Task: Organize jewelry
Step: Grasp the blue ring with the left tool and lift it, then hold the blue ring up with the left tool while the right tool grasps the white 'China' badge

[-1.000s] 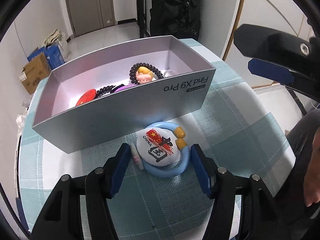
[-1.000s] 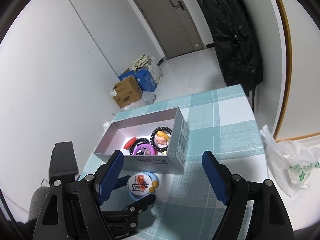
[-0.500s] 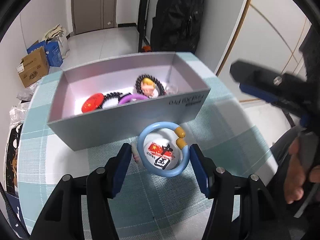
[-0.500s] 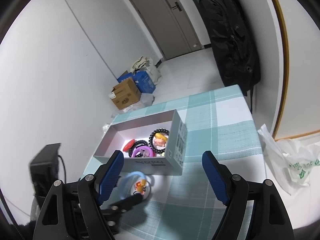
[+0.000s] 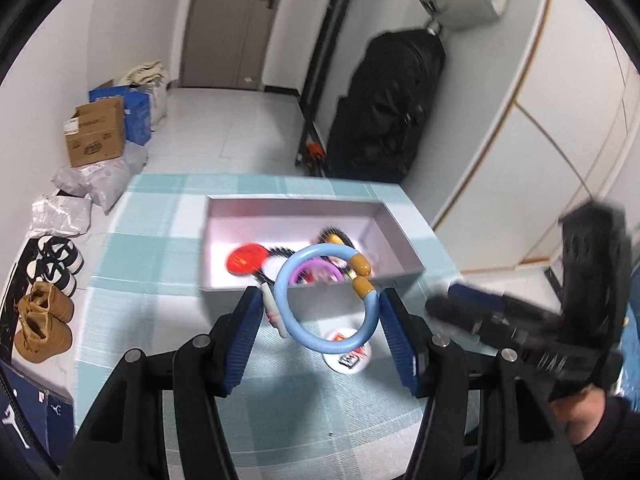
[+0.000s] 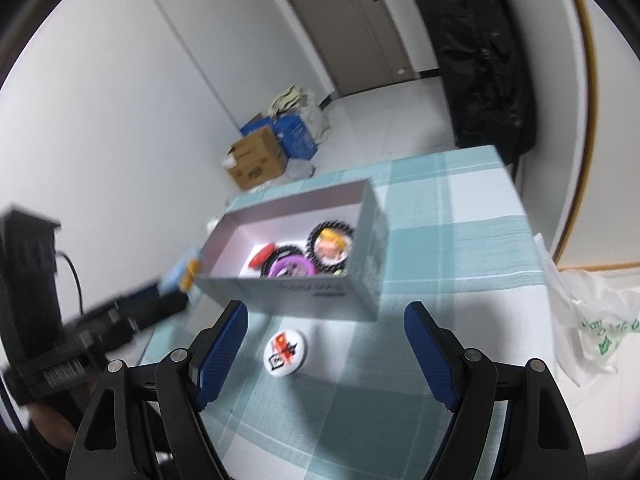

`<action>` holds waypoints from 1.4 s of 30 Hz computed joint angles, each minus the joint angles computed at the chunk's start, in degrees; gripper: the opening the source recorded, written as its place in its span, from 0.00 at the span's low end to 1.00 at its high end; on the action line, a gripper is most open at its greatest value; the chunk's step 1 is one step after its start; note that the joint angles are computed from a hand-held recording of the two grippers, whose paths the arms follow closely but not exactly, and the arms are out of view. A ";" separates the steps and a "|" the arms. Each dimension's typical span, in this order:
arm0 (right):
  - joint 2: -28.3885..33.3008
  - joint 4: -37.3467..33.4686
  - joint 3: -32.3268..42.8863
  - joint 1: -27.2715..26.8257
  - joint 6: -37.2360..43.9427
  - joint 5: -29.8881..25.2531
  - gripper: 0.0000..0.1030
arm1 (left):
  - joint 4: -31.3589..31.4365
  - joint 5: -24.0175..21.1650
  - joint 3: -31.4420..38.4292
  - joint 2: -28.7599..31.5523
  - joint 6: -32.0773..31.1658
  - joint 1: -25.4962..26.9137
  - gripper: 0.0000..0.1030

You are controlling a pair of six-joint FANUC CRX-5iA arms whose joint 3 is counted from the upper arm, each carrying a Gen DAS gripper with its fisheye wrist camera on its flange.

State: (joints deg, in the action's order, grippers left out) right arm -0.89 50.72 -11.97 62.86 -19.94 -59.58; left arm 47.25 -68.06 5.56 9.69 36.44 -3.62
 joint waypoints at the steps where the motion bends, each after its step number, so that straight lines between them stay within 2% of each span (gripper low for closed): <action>1: 0.69 -1.15 0.88 -0.09 1.87 0.26 0.78 | 0.55 0.52 -0.06 0.02 0.41 0.32 0.53; 7: 4.25 -7.20 5.15 -0.63 9.75 0.81 0.77 | 2.31 1.52 0.41 0.74 1.55 1.56 0.53; 16: 10.58 -12.10 12.60 -0.57 21.55 -3.11 0.71 | 4.93 1.70 0.53 1.35 1.41 2.79 0.53; 18: 11.76 -12.75 13.97 -0.75 23.19 -4.16 0.65 | 5.09 1.49 0.58 1.46 1.43 2.99 0.53; 26: 17.16 -12.17 19.76 -0.25 29.73 -10.49 0.52 | 5.62 1.06 1.16 2.19 1.84 3.47 0.53; 28: 17.98 -11.70 20.52 0.04 31.61 -11.41 0.40 | 5.65 0.89 1.43 2.46 2.33 3.49 0.53; 31: 18.60 -11.56 21.17 0.18 32.68 -11.92 0.40 | 5.66 0.76 1.74 2.75 2.82 3.37 0.53; 42: 15.32 -10.74 17.55 -0.19 29.20 -6.11 0.40 | 4.96 1.08 1.89 2.76 2.54 3.03 0.53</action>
